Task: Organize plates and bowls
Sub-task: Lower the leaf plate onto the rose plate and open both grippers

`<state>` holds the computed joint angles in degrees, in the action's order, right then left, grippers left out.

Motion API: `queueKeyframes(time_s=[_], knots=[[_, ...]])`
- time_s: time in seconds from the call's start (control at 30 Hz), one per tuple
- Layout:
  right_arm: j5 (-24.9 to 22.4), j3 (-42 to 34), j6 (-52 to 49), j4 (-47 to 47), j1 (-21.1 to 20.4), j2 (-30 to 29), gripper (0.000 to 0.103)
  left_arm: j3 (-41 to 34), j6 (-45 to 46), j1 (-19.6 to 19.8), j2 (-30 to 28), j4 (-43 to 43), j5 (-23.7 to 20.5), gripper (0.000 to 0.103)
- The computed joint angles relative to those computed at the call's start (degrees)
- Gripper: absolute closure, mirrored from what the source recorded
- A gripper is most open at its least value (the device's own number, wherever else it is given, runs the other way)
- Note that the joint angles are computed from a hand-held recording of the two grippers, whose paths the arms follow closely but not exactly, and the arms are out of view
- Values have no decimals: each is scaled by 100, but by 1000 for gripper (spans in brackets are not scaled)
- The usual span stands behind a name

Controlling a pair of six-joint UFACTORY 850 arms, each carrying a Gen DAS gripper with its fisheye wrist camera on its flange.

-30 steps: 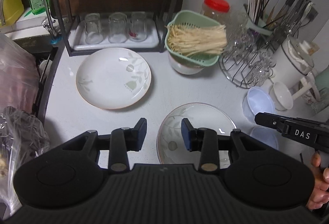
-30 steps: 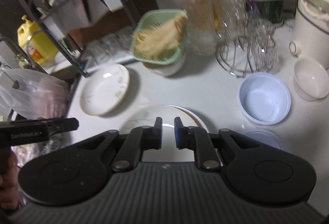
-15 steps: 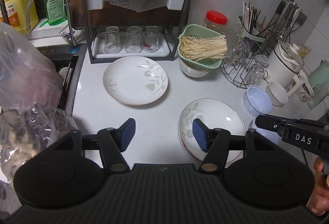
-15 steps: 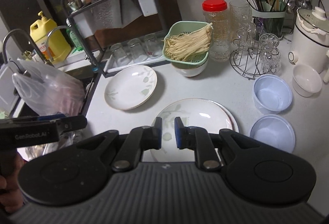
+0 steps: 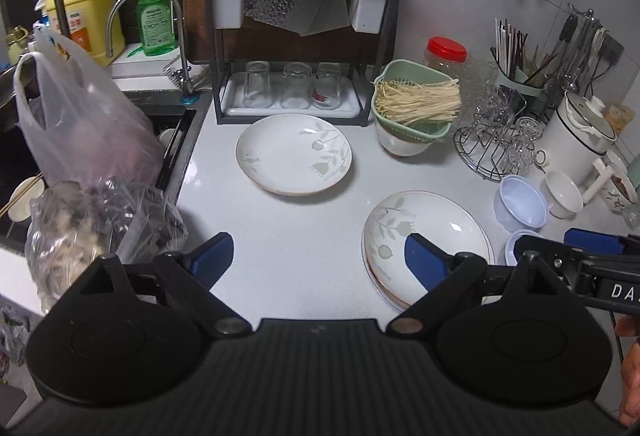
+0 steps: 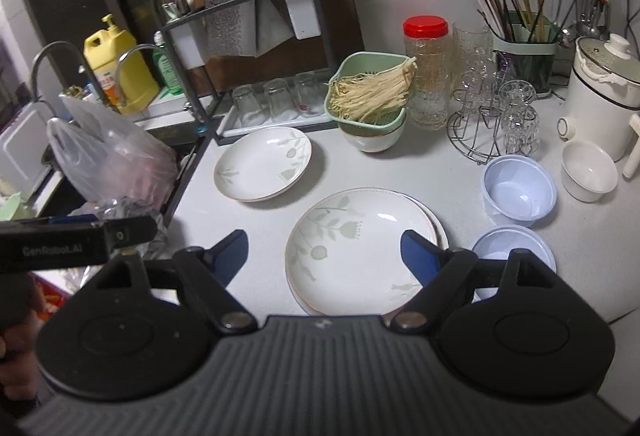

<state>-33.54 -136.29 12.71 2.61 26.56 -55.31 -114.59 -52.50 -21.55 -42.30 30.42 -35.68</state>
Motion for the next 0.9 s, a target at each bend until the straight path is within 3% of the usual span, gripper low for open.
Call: queueKeyframes(time_s=[0.43,0.7,0.9], knots=[[381,1419,-2124,1618,-392,836,18,69,-1713,-661,30,622,-683,8],[393,1815,-2956,2411,-527,1044,18,-44,-2017,-879,-57,788,-1100,8],[289,1709,-3062,2609,-547,944,18,-211,-1883,-823,-163,755,-1193,8]])
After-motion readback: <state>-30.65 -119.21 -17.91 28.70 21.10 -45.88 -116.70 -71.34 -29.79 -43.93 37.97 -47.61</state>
